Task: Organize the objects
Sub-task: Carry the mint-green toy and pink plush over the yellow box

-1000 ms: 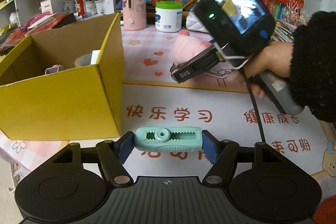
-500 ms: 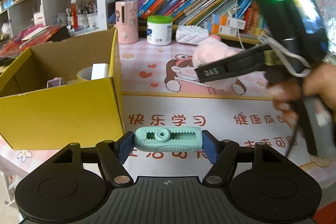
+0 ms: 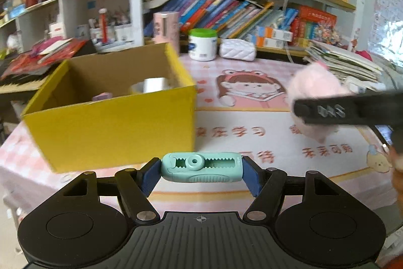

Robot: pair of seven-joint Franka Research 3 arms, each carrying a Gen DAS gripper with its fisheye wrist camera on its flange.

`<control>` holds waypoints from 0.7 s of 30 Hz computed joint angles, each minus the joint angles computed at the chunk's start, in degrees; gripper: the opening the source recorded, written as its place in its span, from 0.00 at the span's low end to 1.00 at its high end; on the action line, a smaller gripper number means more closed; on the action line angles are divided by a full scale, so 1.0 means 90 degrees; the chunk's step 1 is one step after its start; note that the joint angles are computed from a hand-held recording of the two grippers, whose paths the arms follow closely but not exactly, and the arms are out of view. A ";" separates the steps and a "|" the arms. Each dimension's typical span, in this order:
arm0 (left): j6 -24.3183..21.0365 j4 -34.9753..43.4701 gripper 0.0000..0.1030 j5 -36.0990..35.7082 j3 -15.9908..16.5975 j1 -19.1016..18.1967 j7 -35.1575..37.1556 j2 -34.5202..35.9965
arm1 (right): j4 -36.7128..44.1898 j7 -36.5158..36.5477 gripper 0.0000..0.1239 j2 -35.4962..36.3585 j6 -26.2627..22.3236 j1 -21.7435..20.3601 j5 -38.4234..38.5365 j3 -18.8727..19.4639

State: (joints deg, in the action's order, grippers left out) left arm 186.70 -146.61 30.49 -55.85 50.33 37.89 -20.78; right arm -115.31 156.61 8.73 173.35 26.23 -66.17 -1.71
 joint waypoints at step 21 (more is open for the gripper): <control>-0.0132 -0.2267 0.66 -0.0401 0.3498 -0.2669 0.0808 -0.2030 | -0.1135 -0.0427 0.48 -0.0757 -0.0101 0.0383 0.1080 0.1118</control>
State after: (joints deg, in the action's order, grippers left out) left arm 185.51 -167.01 26.88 -24.37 26.31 45.16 -39.05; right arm -125.52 152.77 1.91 172.44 29.68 -56.45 8.35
